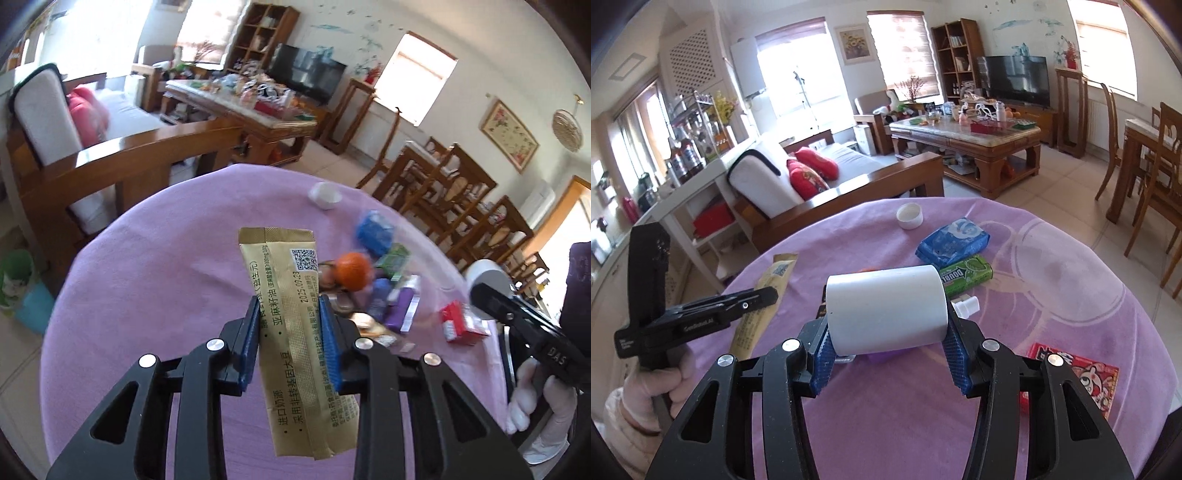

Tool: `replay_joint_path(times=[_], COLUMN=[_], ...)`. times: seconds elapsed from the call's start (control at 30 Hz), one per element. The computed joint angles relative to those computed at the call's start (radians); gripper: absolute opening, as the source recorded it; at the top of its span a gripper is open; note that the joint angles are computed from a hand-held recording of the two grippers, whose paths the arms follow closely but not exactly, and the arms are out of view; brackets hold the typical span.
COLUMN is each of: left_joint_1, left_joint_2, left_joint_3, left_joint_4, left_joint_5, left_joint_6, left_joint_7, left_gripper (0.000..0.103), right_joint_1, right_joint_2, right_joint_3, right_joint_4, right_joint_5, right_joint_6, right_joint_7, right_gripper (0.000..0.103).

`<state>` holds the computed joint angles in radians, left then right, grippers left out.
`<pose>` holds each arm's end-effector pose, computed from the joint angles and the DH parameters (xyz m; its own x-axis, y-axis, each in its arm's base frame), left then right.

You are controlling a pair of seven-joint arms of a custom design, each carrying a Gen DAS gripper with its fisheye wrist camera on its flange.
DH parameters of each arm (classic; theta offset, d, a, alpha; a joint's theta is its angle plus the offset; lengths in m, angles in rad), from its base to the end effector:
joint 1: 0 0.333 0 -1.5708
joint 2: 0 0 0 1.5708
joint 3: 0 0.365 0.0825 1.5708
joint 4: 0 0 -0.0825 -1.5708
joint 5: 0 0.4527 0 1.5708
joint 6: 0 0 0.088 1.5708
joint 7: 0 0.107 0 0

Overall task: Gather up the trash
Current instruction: 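Carry the gold wrapper and white roll over the bin and open both tools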

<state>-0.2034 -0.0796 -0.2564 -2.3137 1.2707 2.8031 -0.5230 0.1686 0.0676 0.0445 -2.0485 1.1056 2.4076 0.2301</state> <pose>0.4921 -0.2957 0.4182 0.3170 -0.8713 0.3746 -0.5714 -0.4907 -0.6579 0.6378 0.1434 0.4532 0.7641 -0.5997 -0.2375 -0.5474 -0.4082 -0.7306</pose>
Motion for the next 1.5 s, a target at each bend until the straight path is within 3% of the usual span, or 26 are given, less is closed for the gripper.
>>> replay_joint_path(times=[0.2,0.5,0.63,0.8,0.93,1.07,1.3,1.37,1.5], left_joint_1=[-0.056,-0.186,-0.237,-0.258,-0.258,-0.292,-0.402,-0.445,-0.477], left_joint_2=[0.091,0.293,0.42,0.593,0.751,0.898,1.075,1.131,1.195], left_joint_3=[-0.024,0.014,0.018,-0.039,-0.124,-0.172,-0.154,-0.126,-0.115], left_joint_4=[0.145,0.406,0.557,0.748,0.929,1.132,1.431,1.532,1.643], left_joint_5=[0.055,0.082,-0.006,-0.201,-0.369,-0.491,-0.613,-0.673,-0.714], left_joint_6=[-0.014,0.036,0.075,0.096,0.051,-0.022,-0.157,-0.207,-0.276], left_joint_7=[0.064,0.193,0.365,0.671,0.936,1.119,1.318,1.386,1.44], left_gripper=[0.031,0.031,0.031,0.031,0.031,0.031,0.031,0.031,0.031], right_joint_1=[-0.037,-0.135,-0.192,-0.277,-0.348,-0.417,-0.496,-0.503,-0.519], right_joint_2=[-0.064,-0.106,-0.094,-0.058,-0.009,0.046,0.118,0.128,0.144], right_joint_3=[-0.041,-0.133,-0.166,-0.203,-0.221,-0.227,-0.211,-0.201,-0.189], right_joint_4=[-0.048,-0.092,-0.095,-0.079,-0.052,-0.022,0.017,0.018,0.018], right_joint_5=[0.064,0.154,0.176,0.202,0.209,0.216,0.224,0.227,0.23], right_joint_6=[-0.011,-0.003,0.01,0.02,0.046,0.05,0.058,0.068,0.069], right_joint_7=[-0.041,-0.079,-0.089,-0.095,-0.089,-0.088,-0.105,-0.106,-0.114], right_gripper=[0.05,0.05,0.05,0.05,0.05,0.05,0.05,0.05,0.05])
